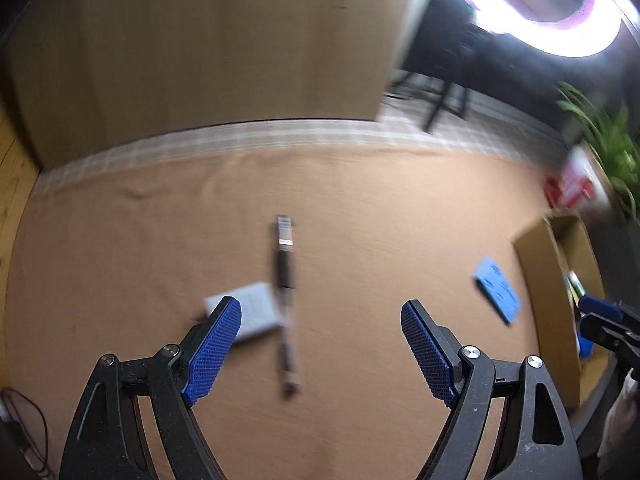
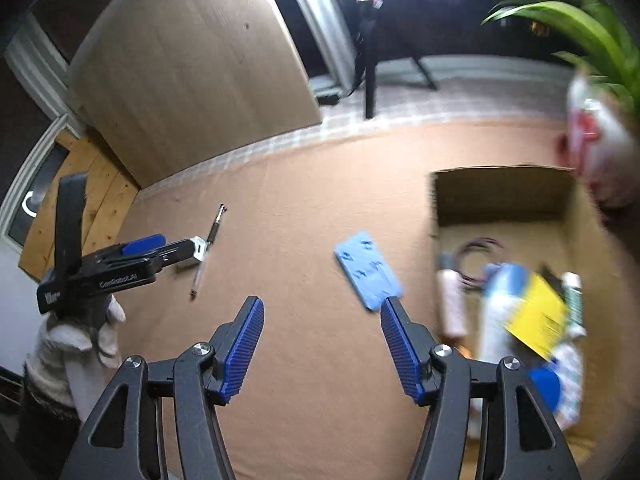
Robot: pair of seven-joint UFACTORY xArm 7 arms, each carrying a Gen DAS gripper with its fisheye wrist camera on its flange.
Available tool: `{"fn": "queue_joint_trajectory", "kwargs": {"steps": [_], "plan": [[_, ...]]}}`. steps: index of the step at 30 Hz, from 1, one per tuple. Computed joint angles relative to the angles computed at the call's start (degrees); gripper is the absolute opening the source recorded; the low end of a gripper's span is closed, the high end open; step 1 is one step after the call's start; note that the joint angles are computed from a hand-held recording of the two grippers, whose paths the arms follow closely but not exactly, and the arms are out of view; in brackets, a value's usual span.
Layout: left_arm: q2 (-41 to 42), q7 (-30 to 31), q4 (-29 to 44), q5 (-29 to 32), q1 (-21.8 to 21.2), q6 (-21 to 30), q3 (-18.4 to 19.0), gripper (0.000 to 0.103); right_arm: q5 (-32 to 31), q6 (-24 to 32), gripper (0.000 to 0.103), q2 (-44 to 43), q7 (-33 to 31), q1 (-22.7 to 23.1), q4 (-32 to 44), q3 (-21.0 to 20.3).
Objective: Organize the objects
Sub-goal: 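Move both grippers back over the table toward the blue phone stand, then grasp the white charger with the left gripper while the right gripper grasps the blue phone stand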
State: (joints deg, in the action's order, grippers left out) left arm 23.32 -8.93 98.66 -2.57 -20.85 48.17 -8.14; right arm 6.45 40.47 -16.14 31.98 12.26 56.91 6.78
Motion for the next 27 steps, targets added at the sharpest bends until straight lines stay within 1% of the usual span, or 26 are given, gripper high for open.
{"fn": "queue_joint_trajectory", "kwargs": {"steps": [2,3,6,9,13,17,18,20,21,22,23,24,25,27], "plan": [[1.22,0.63,1.20,-1.70,1.47,0.50,0.06,0.084,0.79,-0.25,0.057,3.99,-0.33,-0.07,2.72,-0.45],[1.81,0.68,1.85,-1.96,1.84,0.83,0.23,0.084,0.23,-0.06,0.057,5.97,0.45,-0.42,4.10,-0.37],[4.17,0.82,4.32,-2.46,2.69,1.39,0.58,0.084,-0.29,1.19,0.057,11.32,1.58,-1.01,7.95,-0.79],[7.28,0.26,8.23,-2.08,2.95,3.44,1.18,0.084,-0.34,2.50,0.057,15.25,2.74,-1.40,10.93,-1.22],[10.84,1.26,12.38,-3.47,3.90,5.83,0.75,0.084,-2.54,4.07,0.057,19.57,4.38,-1.61,14.62,-1.56],[13.06,2.47,14.56,-4.94,4.50,7.26,0.22,0.083,-7.57,7.71,0.057,22.78,6.03,-0.62,18.26,-1.61],[13.67,2.87,15.17,-5.25,4.56,7.75,0.08,0.081,-7.56,8.24,0.057,23.22,5.86,-0.53,18.68,-1.60],[13.94,3.60,15.03,-5.73,4.65,8.18,-0.08,0.071,-6.43,9.63,0.057,23.90,4.79,-0.63,19.46,-1.58],[14.21,3.89,15.25,-5.91,4.62,8.71,-0.14,0.063,-5.86,10.32,0.057,24.47,4.24,-0.75,19.85,-1.63],[14.35,4.08,15.27,-5.89,4.43,8.95,-0.12,0.059,-5.67,10.75,0.057,24.68,4.14,-0.80,19.83,-1.74],[13.59,4.39,13.83,-5.22,3.96,7.51,0.23,0.059,-4.68,10.91,0.057,24.65,3.69,-1.02,19.58,-1.77],[13.29,4.77,13.31,-4.97,3.83,7.27,0.28,0.056,-4.20,10.09,0.057,24.11,3.46,-1.10,18.74,-1.78],[12.93,5.09,12.63,-5.04,3.85,6.74,0.21,0.052,-2.94,10.30,0.057,23.82,2.74,-1.30,18.49,-1.69],[11.82,6.13,10.72,-5.81,4.33,6.10,-0.23,0.052,-0.19,10.18,0.057,23.02,1.69,-1.59,17.61,-1.46]]}}
